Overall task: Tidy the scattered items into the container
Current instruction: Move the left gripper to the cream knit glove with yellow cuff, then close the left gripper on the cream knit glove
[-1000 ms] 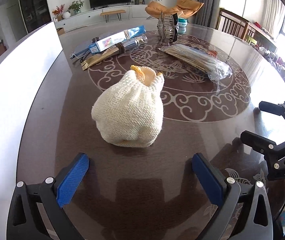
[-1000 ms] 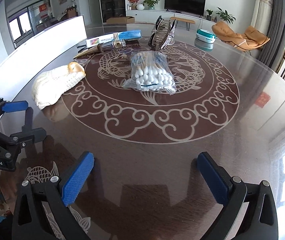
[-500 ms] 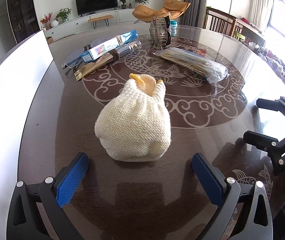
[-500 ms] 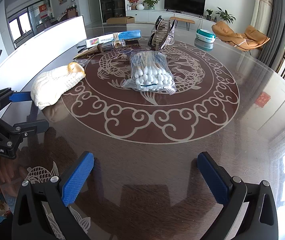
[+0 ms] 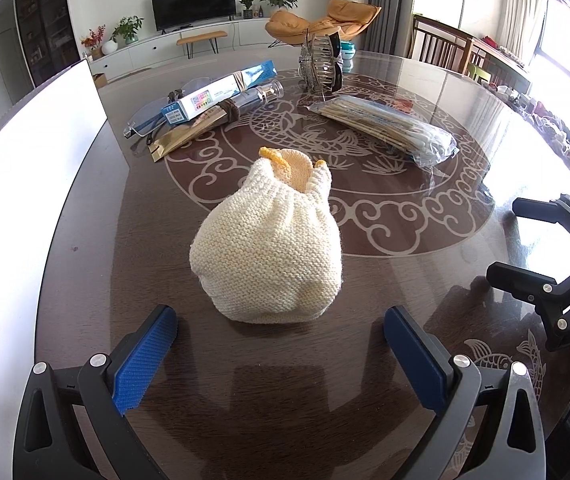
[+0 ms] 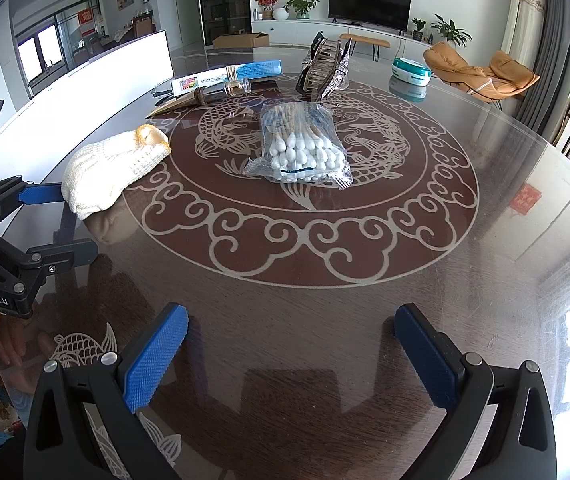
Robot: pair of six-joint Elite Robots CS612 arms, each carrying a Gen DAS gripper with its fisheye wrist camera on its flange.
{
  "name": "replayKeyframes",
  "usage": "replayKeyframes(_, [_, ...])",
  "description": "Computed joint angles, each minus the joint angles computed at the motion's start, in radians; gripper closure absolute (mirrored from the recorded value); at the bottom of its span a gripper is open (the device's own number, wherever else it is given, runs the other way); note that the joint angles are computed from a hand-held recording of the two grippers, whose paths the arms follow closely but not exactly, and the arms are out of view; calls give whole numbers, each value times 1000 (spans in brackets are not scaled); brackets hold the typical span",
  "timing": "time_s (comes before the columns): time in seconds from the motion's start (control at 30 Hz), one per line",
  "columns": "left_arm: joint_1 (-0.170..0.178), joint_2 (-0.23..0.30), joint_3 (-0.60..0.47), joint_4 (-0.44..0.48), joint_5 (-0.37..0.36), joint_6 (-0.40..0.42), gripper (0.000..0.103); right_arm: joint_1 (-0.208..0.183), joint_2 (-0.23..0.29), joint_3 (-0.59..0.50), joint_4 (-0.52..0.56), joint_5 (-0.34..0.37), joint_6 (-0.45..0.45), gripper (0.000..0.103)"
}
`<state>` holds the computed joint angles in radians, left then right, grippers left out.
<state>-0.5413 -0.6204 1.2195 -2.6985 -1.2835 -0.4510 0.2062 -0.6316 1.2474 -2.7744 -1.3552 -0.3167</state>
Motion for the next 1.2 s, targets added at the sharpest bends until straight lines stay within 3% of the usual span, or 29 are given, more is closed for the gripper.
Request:
replayKeyframes(0.5, [2, -2, -4, 17, -12, 9, 0, 0, 0, 0, 0, 0, 0, 0])
replayKeyframes(0.83, [33, 35, -95, 77, -115, 162, 0, 0, 0, 0, 0, 0, 0, 0])
replayKeyframes(1.03, [41, 77, -201, 189, -119, 135, 0, 0, 1, -1, 0, 0, 0, 0])
replayKeyframes(1.1, [37, 77, -197, 175, -103, 119, 0, 0, 1, -1, 1, 0, 0, 0])
replayKeyframes(1.13, [34, 74, -183, 149, -86, 104, 6, 0, 1, -1, 1, 0, 0, 0])
replayKeyframes(1.17, [31, 68, -166, 117, -66, 87, 22, 0, 1, -1, 1, 0, 0, 0])
replayKeyframes(1.2, [30, 61, -151, 96, -47, 66, 30, 0, 1, -1, 1, 0, 0, 0])
